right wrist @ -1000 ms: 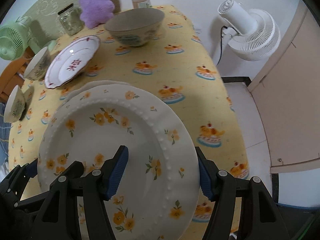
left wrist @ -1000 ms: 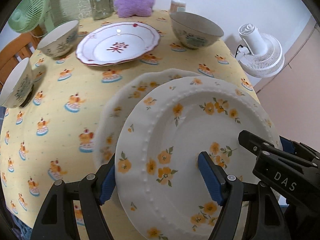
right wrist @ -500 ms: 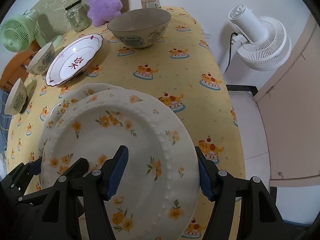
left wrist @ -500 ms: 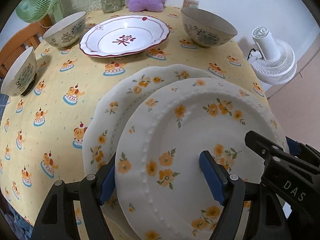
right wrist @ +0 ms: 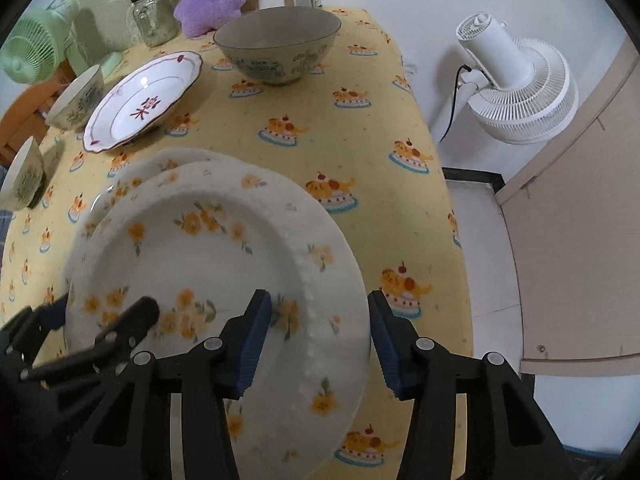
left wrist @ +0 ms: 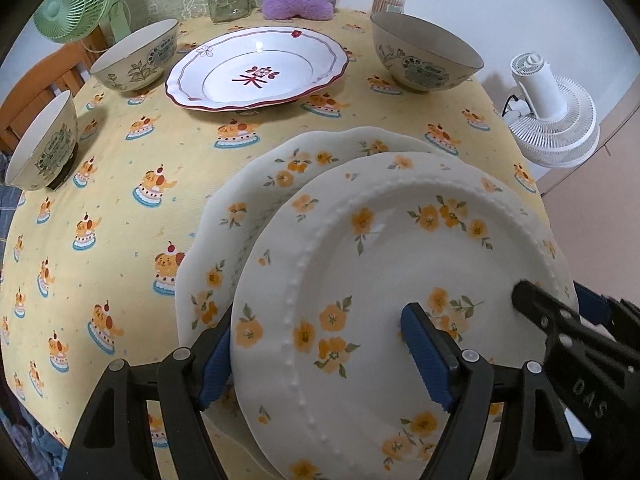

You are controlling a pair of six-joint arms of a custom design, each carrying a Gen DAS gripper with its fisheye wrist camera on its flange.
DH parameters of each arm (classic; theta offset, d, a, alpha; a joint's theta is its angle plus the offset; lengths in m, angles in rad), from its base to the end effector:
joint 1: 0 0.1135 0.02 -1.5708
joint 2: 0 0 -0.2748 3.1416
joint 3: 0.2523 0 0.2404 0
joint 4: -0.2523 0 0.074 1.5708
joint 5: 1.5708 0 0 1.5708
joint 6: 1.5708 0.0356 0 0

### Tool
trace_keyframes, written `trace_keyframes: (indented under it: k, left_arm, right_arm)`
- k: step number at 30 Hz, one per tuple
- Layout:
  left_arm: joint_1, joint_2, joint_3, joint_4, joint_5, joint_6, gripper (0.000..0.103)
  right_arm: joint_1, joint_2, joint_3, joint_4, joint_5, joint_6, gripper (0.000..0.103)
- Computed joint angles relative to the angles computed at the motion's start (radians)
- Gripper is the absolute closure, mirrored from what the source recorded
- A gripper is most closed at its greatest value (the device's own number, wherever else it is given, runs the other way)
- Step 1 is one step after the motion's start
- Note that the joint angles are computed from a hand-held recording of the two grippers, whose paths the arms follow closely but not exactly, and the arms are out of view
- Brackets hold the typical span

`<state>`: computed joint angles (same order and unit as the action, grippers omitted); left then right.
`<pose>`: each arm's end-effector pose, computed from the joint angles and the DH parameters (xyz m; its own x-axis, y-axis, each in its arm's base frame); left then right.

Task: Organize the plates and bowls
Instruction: 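Lower the beaded-rim plate onto the scalloped plate with both grippers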

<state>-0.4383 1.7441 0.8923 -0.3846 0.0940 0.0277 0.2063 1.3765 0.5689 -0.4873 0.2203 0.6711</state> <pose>0.2718 -0.1311 0.1452 -0.8425 0.4254 -0.3305 0.4740 0.8770 -0.0795 0.1982 0.0335 0.1518 -0.8256 0.4472 -0.3441 0.4747 0.8801 0.0047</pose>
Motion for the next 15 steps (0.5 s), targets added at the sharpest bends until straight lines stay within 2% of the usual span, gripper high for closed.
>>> trace_keyframes:
  k: [2,5,15]
  left_arm:
    - [-0.007,-0.002,0.002,-0.003,-0.023,-0.004,0.022]
    - [-0.046,-0.013,-0.016,0.013,-0.105,0.011,0.025]
    - [-0.018,-0.034,-0.031,0.019,-0.11,0.031,0.029]
  right_arm:
    - [0.012,-0.004,0.002,-0.012,0.007,0.01,0.053]
    - [0.03,0.008,0.015,-0.017,0.022,0.019,0.06]
    - [0.033,0.08,0.041,0.025,0.043,0.018,0.056]
